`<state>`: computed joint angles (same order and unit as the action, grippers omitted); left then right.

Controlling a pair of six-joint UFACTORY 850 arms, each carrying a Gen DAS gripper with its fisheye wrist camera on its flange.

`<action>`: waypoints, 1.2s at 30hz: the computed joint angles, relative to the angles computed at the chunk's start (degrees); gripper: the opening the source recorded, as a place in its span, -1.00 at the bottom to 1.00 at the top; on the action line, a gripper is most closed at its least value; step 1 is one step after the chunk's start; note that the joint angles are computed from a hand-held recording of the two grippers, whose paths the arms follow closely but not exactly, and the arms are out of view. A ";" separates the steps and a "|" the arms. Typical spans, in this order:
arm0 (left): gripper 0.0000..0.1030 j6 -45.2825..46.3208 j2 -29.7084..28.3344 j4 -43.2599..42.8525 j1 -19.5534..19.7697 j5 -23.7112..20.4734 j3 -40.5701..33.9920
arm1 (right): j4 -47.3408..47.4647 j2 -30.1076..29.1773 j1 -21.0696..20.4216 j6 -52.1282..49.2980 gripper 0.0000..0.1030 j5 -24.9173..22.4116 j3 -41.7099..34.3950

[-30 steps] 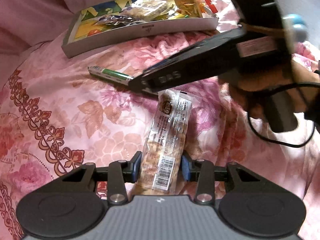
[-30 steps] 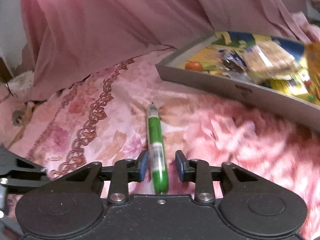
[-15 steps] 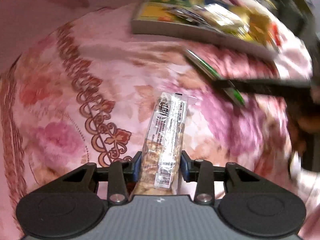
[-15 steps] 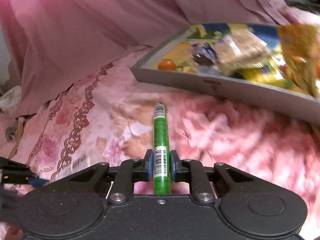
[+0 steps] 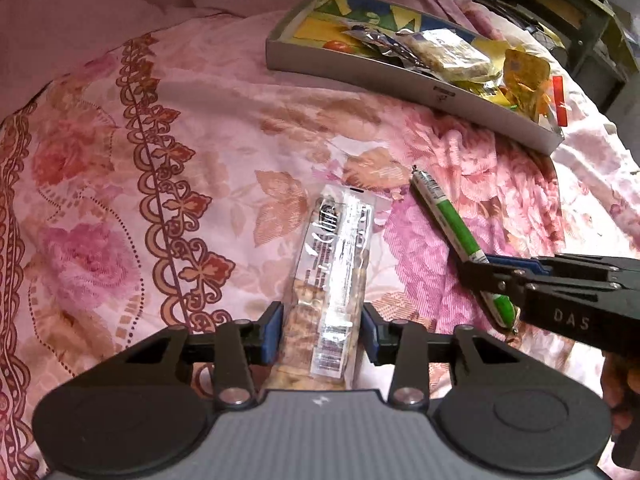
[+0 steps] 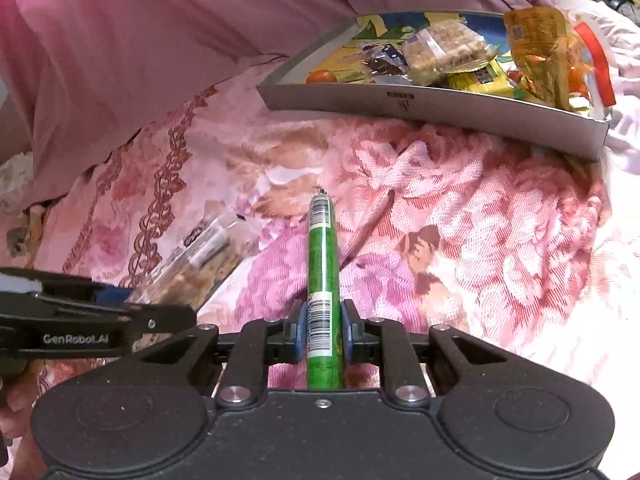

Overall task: Organize snacks
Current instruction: 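Lift and carry the cereal bar and green tube over the grey tray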

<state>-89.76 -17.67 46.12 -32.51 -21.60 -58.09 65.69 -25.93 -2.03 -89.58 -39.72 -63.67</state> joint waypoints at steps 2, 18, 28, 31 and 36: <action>-0.01 -0.66 -0.20 1.35 -0.21 -0.05 -0.04 | 1.03 0.48 0.24 -1.33 -0.47 0.64 0.66; 0.21 0.70 -1.12 4.17 -0.75 -2.80 -0.97 | 9.26 1.78 2.17 -14.17 -0.18 5.90 3.72; -0.13 6.21 -1.32 0.60 -0.97 -3.67 -1.94 | 7.79 2.47 3.39 -13.05 -0.17 8.11 4.30; -0.16 6.64 -1.49 -0.30 -0.84 -3.95 -2.24 | 8.46 2.83 3.75 -13.69 -0.17 8.73 4.89; -0.22 7.70 -1.92 -2.97 -0.44 -3.72 -2.97 | 8.99 3.37 4.02 -14.31 -0.18 9.19 5.59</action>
